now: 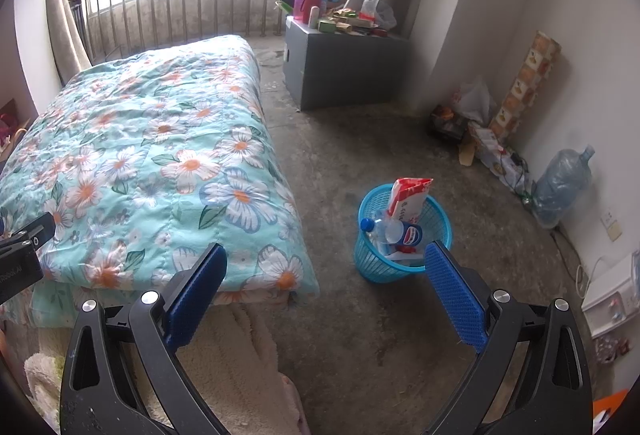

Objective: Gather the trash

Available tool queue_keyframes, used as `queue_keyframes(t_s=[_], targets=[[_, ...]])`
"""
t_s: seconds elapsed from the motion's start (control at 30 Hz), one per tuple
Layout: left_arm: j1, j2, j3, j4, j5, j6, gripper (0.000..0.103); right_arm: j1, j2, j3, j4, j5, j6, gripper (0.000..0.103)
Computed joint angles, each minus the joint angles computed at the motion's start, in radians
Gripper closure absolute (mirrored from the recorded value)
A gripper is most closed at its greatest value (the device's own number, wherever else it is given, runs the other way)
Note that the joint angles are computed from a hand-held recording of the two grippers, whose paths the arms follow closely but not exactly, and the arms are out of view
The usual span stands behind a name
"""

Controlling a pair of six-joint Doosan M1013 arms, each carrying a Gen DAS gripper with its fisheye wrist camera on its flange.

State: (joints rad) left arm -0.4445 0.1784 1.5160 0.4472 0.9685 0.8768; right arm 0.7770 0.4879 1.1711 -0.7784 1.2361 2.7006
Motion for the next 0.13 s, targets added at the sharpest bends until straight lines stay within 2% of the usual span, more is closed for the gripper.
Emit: queue_keyframes(t_s=[0.13], targets=[[-0.001,0.0,0.0,0.0,0.001,-0.001,0.005,0.0,0.002,-0.003,0.001,0.001,-0.001,0.008]])
